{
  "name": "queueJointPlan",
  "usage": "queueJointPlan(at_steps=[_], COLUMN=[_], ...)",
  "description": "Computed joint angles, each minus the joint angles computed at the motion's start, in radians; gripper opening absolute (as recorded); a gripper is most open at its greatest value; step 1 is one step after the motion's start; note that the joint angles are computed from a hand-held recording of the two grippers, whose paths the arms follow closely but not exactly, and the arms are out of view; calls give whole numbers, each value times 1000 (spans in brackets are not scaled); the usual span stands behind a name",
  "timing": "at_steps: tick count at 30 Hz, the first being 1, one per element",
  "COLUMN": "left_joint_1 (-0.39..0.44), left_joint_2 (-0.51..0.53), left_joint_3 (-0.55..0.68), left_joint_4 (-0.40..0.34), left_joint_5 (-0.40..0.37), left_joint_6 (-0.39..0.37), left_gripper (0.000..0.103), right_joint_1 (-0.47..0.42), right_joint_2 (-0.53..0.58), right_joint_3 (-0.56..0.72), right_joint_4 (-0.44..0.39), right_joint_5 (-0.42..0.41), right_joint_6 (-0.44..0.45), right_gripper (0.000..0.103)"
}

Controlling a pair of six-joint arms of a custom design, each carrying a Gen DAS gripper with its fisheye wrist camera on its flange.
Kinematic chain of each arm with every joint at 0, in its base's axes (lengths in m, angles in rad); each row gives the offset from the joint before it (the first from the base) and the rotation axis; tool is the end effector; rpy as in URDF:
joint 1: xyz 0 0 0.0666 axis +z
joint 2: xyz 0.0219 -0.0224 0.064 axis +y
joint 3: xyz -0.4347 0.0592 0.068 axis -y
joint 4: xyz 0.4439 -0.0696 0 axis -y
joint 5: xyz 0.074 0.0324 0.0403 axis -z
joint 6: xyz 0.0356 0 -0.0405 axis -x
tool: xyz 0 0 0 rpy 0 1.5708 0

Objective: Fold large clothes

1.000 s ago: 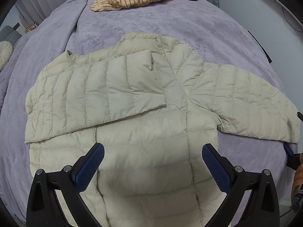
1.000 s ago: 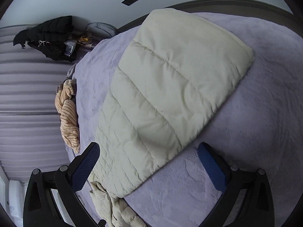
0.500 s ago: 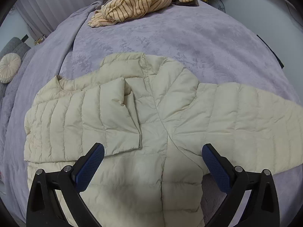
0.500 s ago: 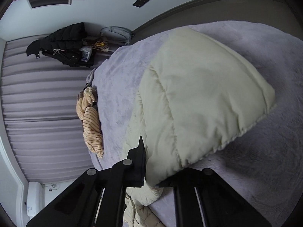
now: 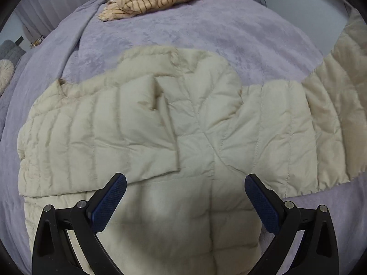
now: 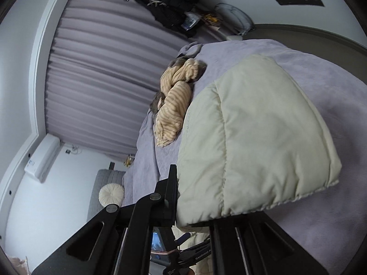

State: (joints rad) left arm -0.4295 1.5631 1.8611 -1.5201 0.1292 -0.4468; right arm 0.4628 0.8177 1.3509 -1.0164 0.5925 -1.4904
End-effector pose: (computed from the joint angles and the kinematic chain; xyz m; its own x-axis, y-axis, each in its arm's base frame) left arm 0.4962 -0.2327 0.5933 -0.5749 0.7346 -0.3604 0.7777 0.6275 0.0384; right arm 0.2310 0.0926 0.6716 0.0385 0.9433 -0.3297 0.4202 0.2841 0.8618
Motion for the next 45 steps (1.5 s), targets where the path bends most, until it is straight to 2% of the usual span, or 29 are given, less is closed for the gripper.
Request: queueJointPlan(at_steps=[3,5,10,13,18,24,27,29,30,31,41,45], left_joint_1=[103,170,302,352,400,410,411,412,413,415,429,440], left_joint_2=[27,64,173,238,313,343,345,351,355,359,407,435], left_joint_3=[88,153,280,342,403,408,400,404,408,412,484,535], left_joint_4=[0,2,54,51,17,-7,-16,-30,-38,-43,-90,-113], left_joint_5=[57,67,28,16,30,76,84,86,87,87,103,105], left_joint_6=[-4,-6,-38,-47,-47,-44,-50,-45,-44,-42,-22,-28], left_gripper=[103,103,103,103,103,103,103,103,103,103,103,103], right_joint_1=[-31,-34,-25,-17,-4,3,-2,0,0,1,11,18], right_joint_2=[129,226,489,633,779,835,835,834,828,821,781,726], right_joint_3=[105,183,396,503,571,571,559,559,551,544,541,499], right_joint_4=[29,34,-2,-49,-127,-215,-231,-243,-237,-233,-201,-129], right_joint_5=[-97,-154,-288,-364,-443,-457,-462,-456,-454,-445,-417,-407], right_joint_6=[130,201,355,413,444,417,401,387,380,371,308,242], right_gripper=[7,7,7,7,7,8,10,31,60,77,77,77])
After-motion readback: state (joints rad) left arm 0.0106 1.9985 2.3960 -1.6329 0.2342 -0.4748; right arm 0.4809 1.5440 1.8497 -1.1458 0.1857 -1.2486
